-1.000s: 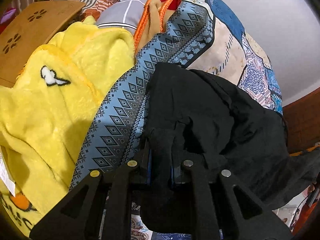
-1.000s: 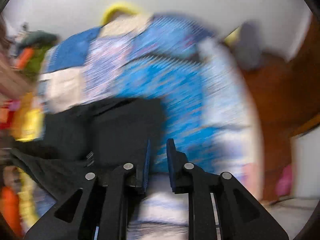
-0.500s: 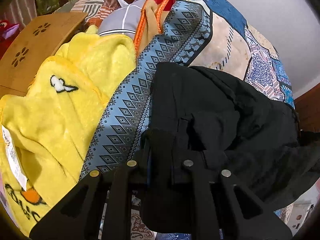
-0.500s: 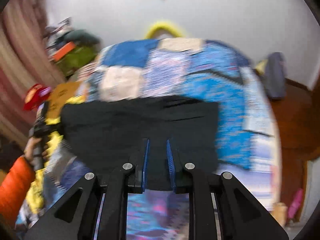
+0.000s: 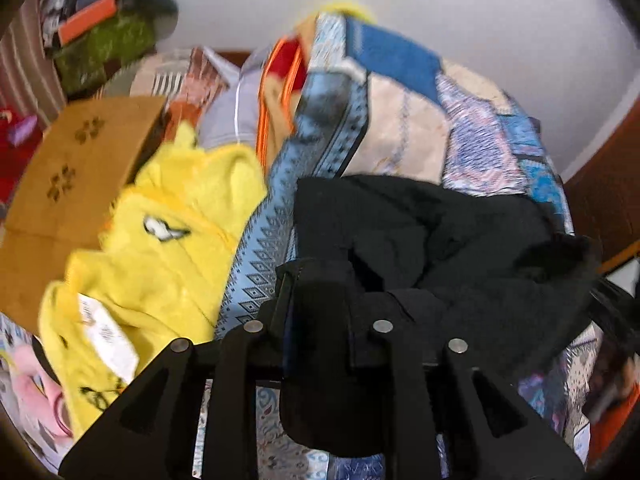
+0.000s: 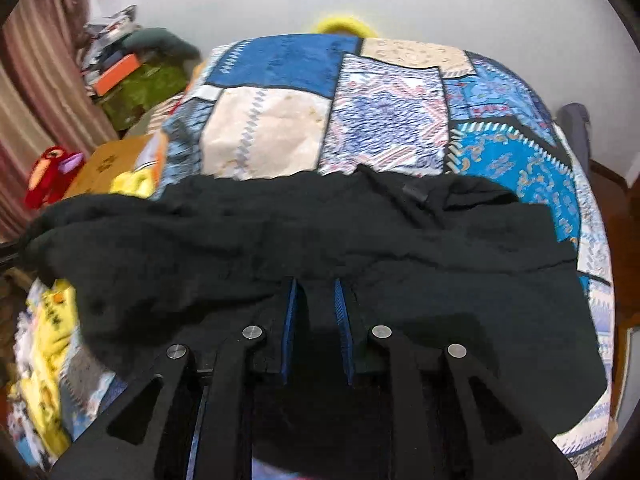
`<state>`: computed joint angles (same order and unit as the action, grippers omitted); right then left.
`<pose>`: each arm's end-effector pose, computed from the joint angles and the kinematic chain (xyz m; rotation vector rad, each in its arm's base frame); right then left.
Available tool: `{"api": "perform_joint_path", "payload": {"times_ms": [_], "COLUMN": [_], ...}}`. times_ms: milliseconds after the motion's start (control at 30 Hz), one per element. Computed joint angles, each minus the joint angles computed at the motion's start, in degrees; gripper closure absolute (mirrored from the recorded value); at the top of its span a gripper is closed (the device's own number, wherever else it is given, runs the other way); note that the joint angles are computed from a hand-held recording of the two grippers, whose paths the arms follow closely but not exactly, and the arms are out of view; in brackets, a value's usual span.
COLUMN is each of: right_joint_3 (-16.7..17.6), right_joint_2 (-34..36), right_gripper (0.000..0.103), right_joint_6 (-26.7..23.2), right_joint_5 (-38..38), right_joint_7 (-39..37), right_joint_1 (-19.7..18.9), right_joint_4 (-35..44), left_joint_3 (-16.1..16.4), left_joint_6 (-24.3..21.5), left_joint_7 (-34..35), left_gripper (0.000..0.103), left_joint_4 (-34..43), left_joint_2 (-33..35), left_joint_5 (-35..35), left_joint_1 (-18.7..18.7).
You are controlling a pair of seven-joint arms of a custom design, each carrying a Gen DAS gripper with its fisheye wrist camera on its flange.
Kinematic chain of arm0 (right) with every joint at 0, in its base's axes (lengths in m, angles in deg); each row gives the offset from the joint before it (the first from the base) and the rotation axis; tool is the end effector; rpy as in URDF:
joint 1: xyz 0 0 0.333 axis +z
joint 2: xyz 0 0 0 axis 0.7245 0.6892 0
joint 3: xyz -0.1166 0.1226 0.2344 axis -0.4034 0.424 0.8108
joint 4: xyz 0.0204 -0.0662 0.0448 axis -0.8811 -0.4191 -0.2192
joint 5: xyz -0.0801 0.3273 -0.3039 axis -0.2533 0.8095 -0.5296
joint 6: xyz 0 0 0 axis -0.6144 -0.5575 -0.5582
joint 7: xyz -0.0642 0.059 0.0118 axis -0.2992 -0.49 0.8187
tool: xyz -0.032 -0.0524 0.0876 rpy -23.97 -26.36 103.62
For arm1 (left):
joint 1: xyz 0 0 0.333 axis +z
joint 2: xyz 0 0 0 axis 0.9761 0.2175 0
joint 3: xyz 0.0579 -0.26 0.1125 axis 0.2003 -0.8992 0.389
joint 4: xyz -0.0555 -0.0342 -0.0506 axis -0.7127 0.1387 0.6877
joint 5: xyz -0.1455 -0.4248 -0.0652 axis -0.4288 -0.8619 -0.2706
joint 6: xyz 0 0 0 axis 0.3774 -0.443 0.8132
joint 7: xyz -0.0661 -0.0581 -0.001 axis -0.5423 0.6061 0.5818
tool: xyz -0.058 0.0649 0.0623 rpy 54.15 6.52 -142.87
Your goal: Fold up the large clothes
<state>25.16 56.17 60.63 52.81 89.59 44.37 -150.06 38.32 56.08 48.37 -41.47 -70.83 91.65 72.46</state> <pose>0.7240 0.0442 0.6647 -2.2857 1.1261 -0.1228 0.6210 -0.1558 0.6403 -2.3524 1.3699 -0.5630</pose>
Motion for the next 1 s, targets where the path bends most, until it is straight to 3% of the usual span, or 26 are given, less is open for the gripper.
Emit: {"api": "perform_joint_path", "payload": {"times_ms": [133,333,367,433,567,667,833,1000], "right_joint_3": [-0.1,-0.5,-0.5,-0.7,-1.0,-0.9,0.5,0.4], "right_joint_2": [0.1,-2.3,-2.6,-3.7,-3.0,-0.1,2.9,-1.6], "right_gripper": [0.086,0.086,0.086,0.086,0.085,0.085,0.085,0.081], "right_joint_6": [0.9,4.1,4.7,6.4,5.7,1.1,-4.8,-4.2], "right_joint_5": [-2.4,-5.3,-5.7,-7.0,-7.0,-5.1,1.6,4.0], "right_joint_7": [-0.1,-2.6,-2.7,-2.8,-0.6,2.6,5.3,-1.7], "right_joint_1": [1.0,2.1,2.4,3.1,3.3,2.1,-1.8,-3.7], "right_joint_4": [-0.1,-4.1,-4.8,-6.7,-5.3,0.3,7.5,3.2], "left_joint_3": [-0.6,-1.7,-1.7,-2.0,-3.8,-3.8,-3.8,-3.2], "left_joint_6": [1.1,-1.1,-0.6,-0.1,-6.1,-6.4,-3.2,1.0], "left_joint_7": [-0.6,-1.5,-1.5,-2.5,1.2,3.6,5.7,8.1], "left_gripper": [0.076,0.069,0.066,0.046,0.045,0.045,0.045,0.045], "left_joint_4": [0.0,1.6,1.3,1.1,5.4,5.8,6.3,10.6], "left_joint_2": [-1.8,-2.9,-3.6,-5.6,-4.4,-3.8,0.3,8.7], "left_joint_5": [1.1,5.5,5.8,7.9,13.3,11.8,8.4,4.4], "left_joint_1": [-0.3,-0.8,-0.7,-0.2,-0.5,-1.5,-3.5,-6.7]}}
